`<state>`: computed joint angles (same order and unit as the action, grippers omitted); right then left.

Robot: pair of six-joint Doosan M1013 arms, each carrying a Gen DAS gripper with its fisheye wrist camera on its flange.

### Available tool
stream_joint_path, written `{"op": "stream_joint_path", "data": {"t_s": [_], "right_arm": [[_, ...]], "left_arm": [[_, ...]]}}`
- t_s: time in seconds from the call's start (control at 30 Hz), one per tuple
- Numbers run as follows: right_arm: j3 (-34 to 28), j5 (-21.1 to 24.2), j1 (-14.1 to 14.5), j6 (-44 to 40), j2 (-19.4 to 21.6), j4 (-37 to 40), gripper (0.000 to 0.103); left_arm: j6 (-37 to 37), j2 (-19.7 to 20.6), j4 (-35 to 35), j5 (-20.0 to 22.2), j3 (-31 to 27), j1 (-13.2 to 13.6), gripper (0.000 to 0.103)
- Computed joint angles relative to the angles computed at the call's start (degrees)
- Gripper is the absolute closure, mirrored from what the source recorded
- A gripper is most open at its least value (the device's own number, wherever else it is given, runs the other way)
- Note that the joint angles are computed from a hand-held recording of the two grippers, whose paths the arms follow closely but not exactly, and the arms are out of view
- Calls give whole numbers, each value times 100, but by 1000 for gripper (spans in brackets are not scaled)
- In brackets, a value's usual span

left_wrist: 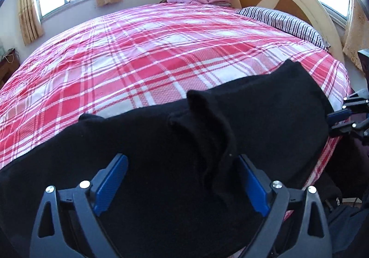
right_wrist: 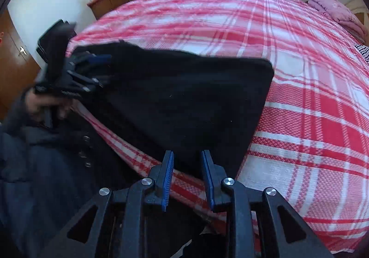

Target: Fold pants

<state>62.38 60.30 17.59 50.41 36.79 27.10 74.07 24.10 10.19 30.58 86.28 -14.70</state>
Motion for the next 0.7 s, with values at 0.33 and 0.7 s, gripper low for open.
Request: {"op": "stream_joint_path", "data": {"t_s": [0.33, 0.7], "right_arm": [[-895, -127, 326, 174, 397, 484, 76], [-1817, 73, 961, 396, 1102, -118, 76]], "left_arm": [[-378, -233, 262, -60, 93, 124, 7], [-1143, -399, 1274, 304, 331, 302, 7]]}}
